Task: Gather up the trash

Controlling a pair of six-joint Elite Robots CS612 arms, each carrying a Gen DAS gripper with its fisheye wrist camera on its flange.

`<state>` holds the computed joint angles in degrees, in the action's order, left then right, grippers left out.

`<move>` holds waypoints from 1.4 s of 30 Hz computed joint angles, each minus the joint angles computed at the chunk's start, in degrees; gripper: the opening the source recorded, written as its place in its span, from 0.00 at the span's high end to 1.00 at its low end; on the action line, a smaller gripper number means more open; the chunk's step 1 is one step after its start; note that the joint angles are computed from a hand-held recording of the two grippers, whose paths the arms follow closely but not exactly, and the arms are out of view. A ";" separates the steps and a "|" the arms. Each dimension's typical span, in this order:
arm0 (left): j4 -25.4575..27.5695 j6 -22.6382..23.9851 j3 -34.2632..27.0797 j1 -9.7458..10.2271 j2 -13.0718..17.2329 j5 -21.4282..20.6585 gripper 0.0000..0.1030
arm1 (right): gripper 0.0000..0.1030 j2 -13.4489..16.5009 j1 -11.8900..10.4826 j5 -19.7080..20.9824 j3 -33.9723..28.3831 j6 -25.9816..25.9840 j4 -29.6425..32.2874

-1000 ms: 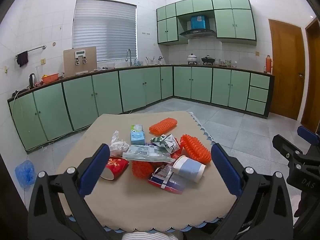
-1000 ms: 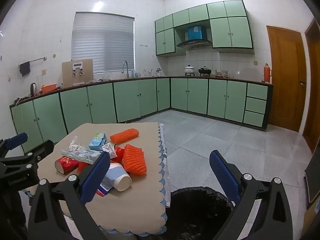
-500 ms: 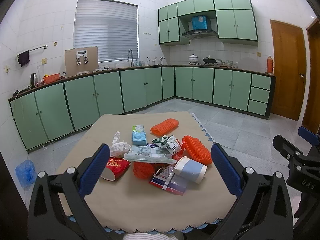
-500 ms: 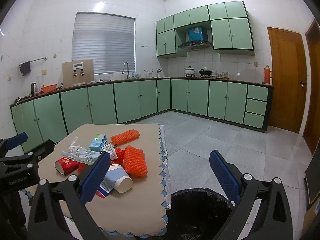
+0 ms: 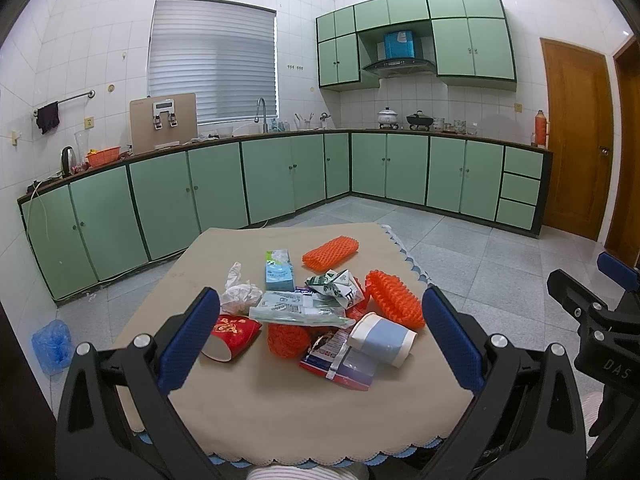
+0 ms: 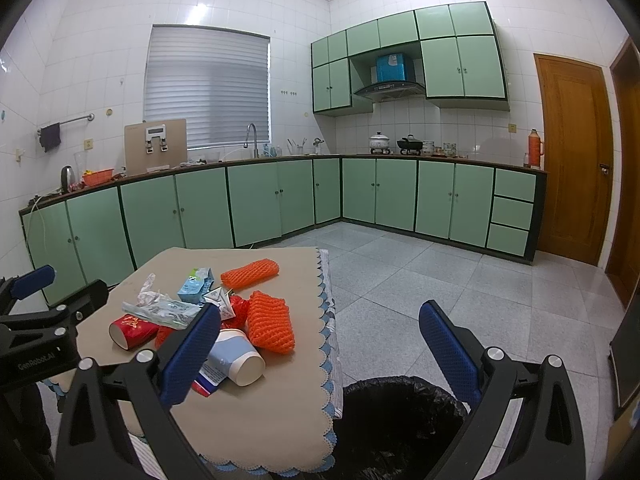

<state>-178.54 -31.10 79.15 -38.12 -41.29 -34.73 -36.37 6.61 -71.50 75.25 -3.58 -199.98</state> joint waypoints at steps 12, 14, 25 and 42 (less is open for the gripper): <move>-0.50 0.39 0.27 0.14 -0.10 -0.05 0.05 | 0.06 0.06 0.04 -0.21 -0.32 0.48 0.23; -0.64 0.44 0.44 0.20 -0.18 -0.04 0.05 | 0.06 0.11 0.07 -0.24 -0.44 0.56 0.33; 0.09 0.02 -0.08 -0.01 0.04 0.03 0.05 | 0.06 0.20 0.06 -0.31 -0.47 0.84 0.17; 0.49 -0.37 0.11 0.04 -0.04 -0.01 0.05 | 0.06 0.57 0.08 -0.41 -0.90 1.12 0.74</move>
